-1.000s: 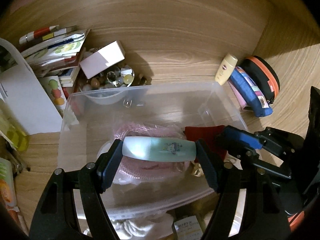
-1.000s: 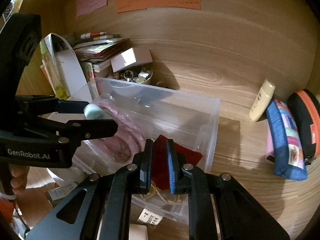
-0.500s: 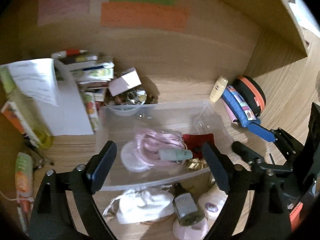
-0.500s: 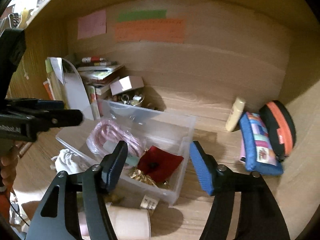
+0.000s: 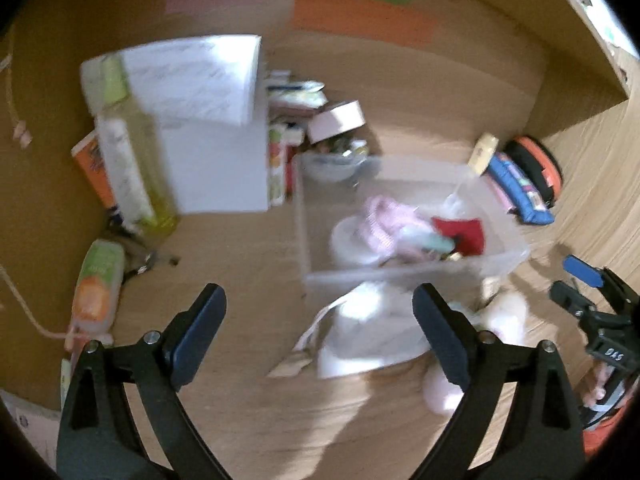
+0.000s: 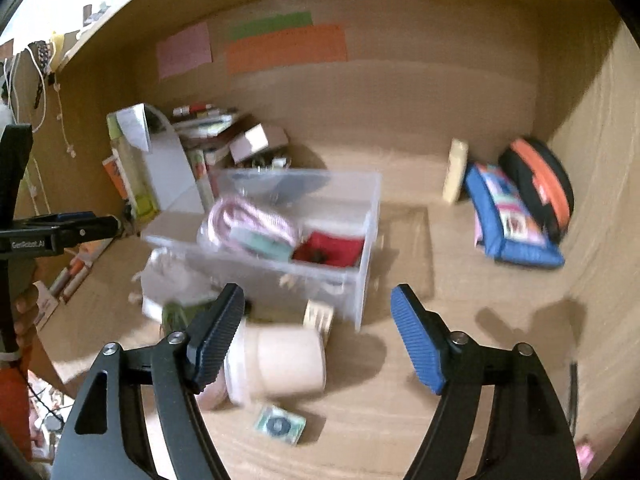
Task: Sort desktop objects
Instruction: 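Withdraw both grippers from the bin, then grasp the beige seashell with the left gripper while the right gripper grasps the green flower-print square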
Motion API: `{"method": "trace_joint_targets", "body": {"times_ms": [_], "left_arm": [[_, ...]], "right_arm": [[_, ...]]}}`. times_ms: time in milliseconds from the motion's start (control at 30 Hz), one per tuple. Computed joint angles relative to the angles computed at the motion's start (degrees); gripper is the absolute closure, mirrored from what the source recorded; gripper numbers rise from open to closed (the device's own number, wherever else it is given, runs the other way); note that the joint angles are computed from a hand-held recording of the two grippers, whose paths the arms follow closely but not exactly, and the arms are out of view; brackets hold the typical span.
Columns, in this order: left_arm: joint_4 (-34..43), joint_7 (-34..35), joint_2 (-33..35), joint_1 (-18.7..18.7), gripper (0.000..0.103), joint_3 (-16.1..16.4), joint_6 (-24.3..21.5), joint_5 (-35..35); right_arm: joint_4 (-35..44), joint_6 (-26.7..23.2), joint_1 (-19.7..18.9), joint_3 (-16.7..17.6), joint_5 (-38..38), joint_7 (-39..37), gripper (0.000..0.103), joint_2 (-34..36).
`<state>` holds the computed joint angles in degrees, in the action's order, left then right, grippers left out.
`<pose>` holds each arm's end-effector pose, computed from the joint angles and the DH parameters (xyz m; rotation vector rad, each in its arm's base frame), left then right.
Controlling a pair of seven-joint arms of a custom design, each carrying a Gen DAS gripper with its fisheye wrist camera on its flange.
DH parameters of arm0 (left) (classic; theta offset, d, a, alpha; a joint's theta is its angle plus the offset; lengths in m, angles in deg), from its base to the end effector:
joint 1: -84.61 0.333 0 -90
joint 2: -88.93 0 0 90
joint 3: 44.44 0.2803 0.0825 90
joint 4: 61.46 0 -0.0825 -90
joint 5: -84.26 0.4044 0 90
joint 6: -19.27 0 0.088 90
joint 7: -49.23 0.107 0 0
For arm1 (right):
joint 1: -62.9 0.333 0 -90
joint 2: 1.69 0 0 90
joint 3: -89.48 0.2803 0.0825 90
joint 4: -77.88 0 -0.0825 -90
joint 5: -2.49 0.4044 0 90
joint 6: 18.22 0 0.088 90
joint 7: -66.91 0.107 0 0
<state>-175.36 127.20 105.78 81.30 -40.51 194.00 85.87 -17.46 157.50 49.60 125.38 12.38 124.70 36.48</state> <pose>0.6580 0.0025 0.3603 -1.9414 1.6153 -0.7637 0.7022 0.1919 0.3298 -1.9688 1.1490 -0.4576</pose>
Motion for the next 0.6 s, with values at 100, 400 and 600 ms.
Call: {"method": "trace_joint_targets", "body": {"times_ms": [100, 400, 600], "left_arm": [[-2.5, -1.7, -0.5, -1.0, 0.008, 2.1, 0.1, 1.8], [-7.1, -7.9, 0.0, -4.7, 0.008, 8.0, 1.1, 8.2], [-7.0, -10.1, 1.7, -5.5, 0.015, 9.5, 1.4, 11.8]], "right_arm": [[-2.7, 0.4, 1.1, -2.2, -0.1, 1.5, 0.030, -1.4], [-8.4, -0.5, 0.9, -3.3, 0.8, 3.5, 0.030, -2.7], [-8.8, 1.2, 7.3, -9.4, -4.1, 8.4, 0.031, -2.3]]}}
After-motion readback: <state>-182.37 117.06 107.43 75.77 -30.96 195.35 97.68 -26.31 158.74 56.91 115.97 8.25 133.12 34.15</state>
